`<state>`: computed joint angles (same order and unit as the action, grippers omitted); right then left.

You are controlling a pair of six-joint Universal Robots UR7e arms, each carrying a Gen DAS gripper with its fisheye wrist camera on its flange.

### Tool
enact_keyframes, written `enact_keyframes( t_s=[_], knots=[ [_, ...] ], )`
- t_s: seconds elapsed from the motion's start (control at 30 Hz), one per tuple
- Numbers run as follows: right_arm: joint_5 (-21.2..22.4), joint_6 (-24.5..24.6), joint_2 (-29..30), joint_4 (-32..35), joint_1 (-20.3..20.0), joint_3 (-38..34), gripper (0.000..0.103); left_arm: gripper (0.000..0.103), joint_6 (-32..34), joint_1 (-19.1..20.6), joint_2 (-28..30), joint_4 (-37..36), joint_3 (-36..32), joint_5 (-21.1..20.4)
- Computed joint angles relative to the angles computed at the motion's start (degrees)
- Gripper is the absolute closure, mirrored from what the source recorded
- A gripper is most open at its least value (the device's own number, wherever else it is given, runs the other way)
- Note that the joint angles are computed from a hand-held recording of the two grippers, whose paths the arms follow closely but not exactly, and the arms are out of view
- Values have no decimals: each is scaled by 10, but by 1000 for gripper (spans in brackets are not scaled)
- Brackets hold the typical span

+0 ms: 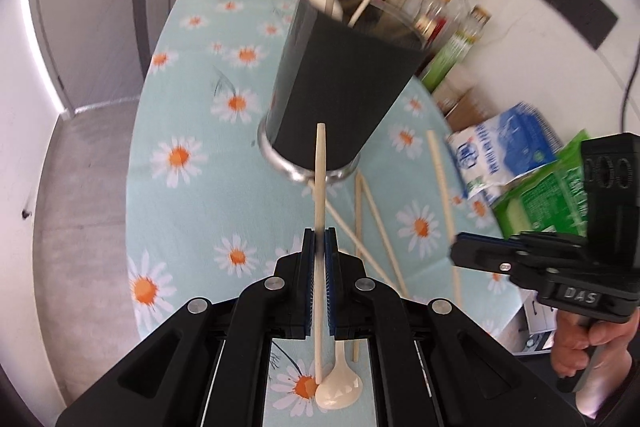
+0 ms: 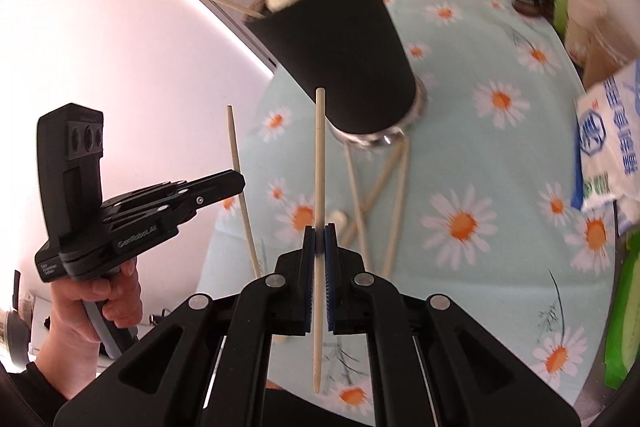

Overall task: Organize utensils
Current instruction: 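Lift both chopsticks and carry them above the black holder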

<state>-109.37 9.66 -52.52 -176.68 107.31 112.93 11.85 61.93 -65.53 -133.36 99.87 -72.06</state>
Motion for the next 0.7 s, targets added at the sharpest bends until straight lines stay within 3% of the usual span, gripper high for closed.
enact_keyframes(
  t_s=[0.1, 0.3, 0.43, 0.7],
  knots=[
    [-38, -22, 21, -20, 27, -25, 97, 99, 25, 1, -5, 0, -12, -23],
    [-71, -39, 54, -77, 61, -67, 97, 99, 78, 4, -5, 4, -48, -80],
    [-83, -41, 74, -116, 71, -99, 97, 99, 104, 7, 4, 19, -87, -127],
    [-123, -96, 98, -216, 90, -146, 97, 99, 172, 8, 27, 4, -152, -222]
  ],
)
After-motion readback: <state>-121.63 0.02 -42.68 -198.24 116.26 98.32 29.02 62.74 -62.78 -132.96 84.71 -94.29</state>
